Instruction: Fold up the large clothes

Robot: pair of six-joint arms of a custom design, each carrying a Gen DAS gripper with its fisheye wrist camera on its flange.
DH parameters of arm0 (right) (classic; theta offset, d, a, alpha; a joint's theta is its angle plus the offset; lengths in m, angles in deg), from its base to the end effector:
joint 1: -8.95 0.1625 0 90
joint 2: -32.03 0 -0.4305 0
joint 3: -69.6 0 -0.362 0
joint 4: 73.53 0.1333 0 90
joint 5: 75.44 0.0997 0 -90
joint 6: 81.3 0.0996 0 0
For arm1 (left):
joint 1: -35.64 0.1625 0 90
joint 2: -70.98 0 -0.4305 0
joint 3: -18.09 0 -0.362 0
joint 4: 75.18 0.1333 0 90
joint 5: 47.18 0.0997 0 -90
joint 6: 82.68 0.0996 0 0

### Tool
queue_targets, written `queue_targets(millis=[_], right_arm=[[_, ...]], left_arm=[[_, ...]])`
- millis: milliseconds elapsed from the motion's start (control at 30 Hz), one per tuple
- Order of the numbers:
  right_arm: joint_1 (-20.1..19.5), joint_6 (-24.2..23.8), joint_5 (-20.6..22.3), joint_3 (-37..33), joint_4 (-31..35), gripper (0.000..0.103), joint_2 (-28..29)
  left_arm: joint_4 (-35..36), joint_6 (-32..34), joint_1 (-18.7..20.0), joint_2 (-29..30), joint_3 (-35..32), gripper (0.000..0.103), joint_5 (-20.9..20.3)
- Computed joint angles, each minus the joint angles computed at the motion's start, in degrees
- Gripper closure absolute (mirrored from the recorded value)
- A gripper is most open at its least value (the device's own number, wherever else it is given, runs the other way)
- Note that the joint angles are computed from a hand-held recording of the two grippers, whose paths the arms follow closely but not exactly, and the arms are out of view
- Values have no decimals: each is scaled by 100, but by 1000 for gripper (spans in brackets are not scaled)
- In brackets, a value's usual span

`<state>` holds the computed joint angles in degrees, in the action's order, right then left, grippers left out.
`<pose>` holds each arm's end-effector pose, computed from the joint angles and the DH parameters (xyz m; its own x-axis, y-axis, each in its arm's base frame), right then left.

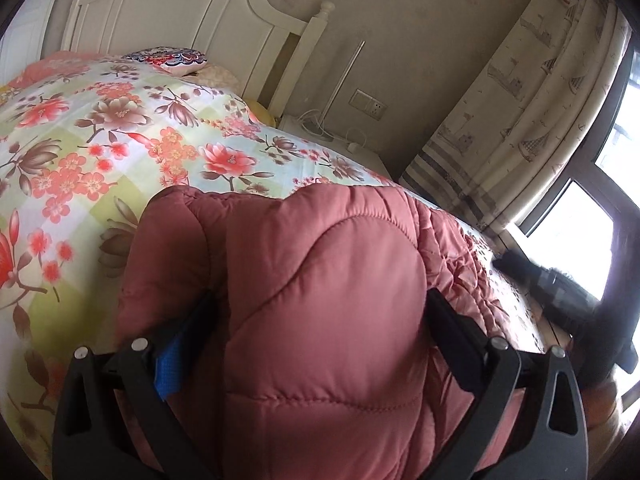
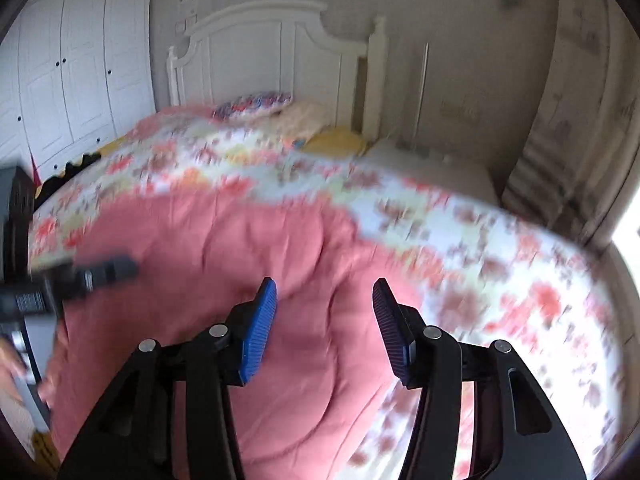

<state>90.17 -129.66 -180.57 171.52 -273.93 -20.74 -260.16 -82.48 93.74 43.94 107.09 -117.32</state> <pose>0.0100 -0.6385 0.2726 -0.6656 -0.1071 0.7386 -0.6381 0.5950 -0.4887 -0.2218 -0.6726 0.0145 -0.8948 0.3423 -0.2868 0.4462 0.7107 -0.5439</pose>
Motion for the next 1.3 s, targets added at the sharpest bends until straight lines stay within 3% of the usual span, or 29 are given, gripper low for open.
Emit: queue_targets(millis=[133,300,333,433,600,667,733,800,833,900,1000,1033,1167,1267,1300], right_arm=[[87,402,177,-551,672,52,58],[105,414,-885,-1627,2117,51,830],[43,494,-867,-1726,2293,51,898],[-17,778,-767,-1825,2584,50,855],[209,601,-1286,-1897,2684,49,828],[289,562,-1108,-1792,2654,49,682],[275,707,-390,-1666,3027,49,421],[266,666,-59,-1711,3351,49,393],[271,632,-110,-1812,3556,48,463],[269,645,-586,-2162,3948,36,784],[96,1081,-313,-2425,4405,35,875],[100,1068,-327,-2395,4339,35,869],[315,590,-839,-1876,3062,34,806],[196,835,54,-1120,2525,34,244],[152,902,169,-932,2380,34,116]], left_arm=[[4,-27,-1,-8,14,2,-3],[73,-66,-35,2,-12,2,150],[124,-91,-39,10,-34,2,184],[192,-101,-53,24,-69,2,232],[161,-107,-84,-20,1,2,333],[152,-136,-66,-39,18,2,296],[163,-142,-53,-40,12,2,281],[159,-129,-66,-34,15,2,320],[147,-124,-79,-30,22,2,362],[232,-147,-139,-13,17,2,605],[248,-70,-216,9,45,2,865],[243,-51,-227,15,48,2,898],[225,-23,-211,3,64,2,882],[160,-27,-196,-5,93,2,843],[162,-32,-203,2,83,2,856]])
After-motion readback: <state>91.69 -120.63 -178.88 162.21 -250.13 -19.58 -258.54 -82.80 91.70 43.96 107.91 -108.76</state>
